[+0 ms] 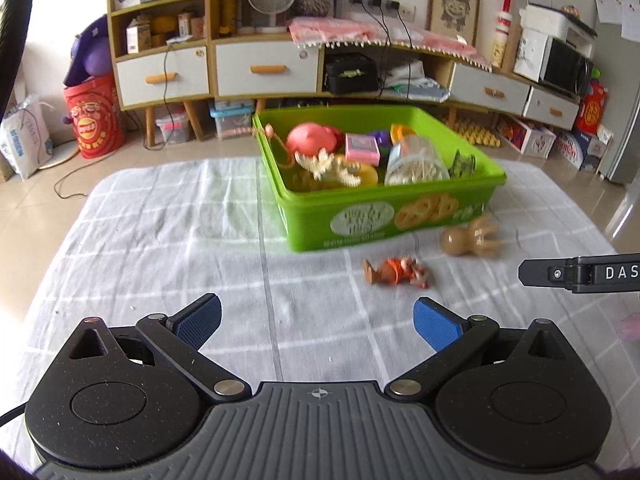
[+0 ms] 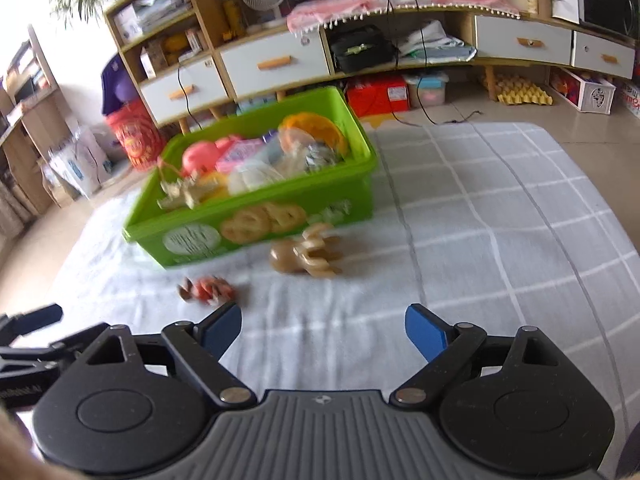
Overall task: Organize rigid objects
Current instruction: 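Move both tools back toward the orange figurine and tan hand-shaped toy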
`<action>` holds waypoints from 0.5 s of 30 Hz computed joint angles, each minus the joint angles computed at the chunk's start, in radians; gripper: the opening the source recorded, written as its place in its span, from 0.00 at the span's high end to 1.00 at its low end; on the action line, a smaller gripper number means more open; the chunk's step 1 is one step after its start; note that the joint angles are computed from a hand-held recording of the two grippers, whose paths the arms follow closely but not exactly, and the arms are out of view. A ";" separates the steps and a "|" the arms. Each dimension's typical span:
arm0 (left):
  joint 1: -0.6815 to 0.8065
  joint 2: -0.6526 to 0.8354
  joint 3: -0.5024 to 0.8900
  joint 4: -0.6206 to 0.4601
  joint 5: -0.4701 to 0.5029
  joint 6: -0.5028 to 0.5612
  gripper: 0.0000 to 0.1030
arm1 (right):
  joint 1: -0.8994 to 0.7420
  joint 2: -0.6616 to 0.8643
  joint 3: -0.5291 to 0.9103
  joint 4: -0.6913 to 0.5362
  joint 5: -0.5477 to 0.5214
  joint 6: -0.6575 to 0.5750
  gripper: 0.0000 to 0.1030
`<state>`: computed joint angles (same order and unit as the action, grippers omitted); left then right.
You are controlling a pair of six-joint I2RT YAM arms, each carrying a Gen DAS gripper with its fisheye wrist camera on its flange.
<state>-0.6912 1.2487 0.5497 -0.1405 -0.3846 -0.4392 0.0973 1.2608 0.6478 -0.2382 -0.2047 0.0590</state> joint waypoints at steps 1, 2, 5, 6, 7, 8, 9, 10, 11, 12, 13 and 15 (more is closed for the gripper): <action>-0.002 0.014 -0.001 0.003 0.001 0.000 0.02 | 0.002 0.005 -0.008 0.009 0.011 -0.022 0.26; -0.005 0.028 -0.002 0.007 0.003 -0.002 0.02 | 0.007 0.009 -0.020 0.026 0.033 -0.051 0.26; -0.015 0.071 -0.008 0.031 0.016 0.001 0.02 | 0.017 0.034 -0.042 0.070 0.080 -0.110 0.26; -0.020 0.085 -0.010 0.043 0.015 0.009 0.02 | 0.014 0.043 -0.046 0.080 0.078 -0.121 0.26; -0.028 0.103 -0.009 0.054 0.008 0.013 0.02 | 0.009 0.053 -0.048 0.088 0.075 -0.130 0.26; -0.031 0.120 -0.007 0.064 0.005 0.018 0.02 | 0.005 0.062 -0.048 0.092 0.074 -0.133 0.26; -0.033 0.135 -0.006 0.072 0.005 0.018 0.02 | 0.001 0.070 -0.047 0.094 0.071 -0.133 0.26; -0.033 0.150 -0.003 0.079 0.008 0.013 0.02 | -0.002 0.078 -0.043 0.094 0.068 -0.131 0.26; -0.032 0.162 -0.001 0.088 0.012 0.004 0.02 | -0.005 0.086 -0.040 0.095 0.065 -0.125 0.26; -0.028 0.178 0.003 0.097 0.018 -0.005 0.02 | -0.005 0.088 -0.040 0.095 0.064 -0.119 0.26; -0.024 0.194 0.011 0.101 0.023 -0.012 0.02 | -0.006 0.092 -0.039 0.096 0.063 -0.114 0.26; -0.025 0.224 0.029 0.103 0.024 -0.023 0.02 | -0.007 0.100 -0.038 0.101 0.064 -0.110 0.26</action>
<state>-0.7160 1.4727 0.5782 -0.0378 -0.3609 -0.4620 0.0904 1.3610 0.6096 -0.1370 -0.1406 -0.0506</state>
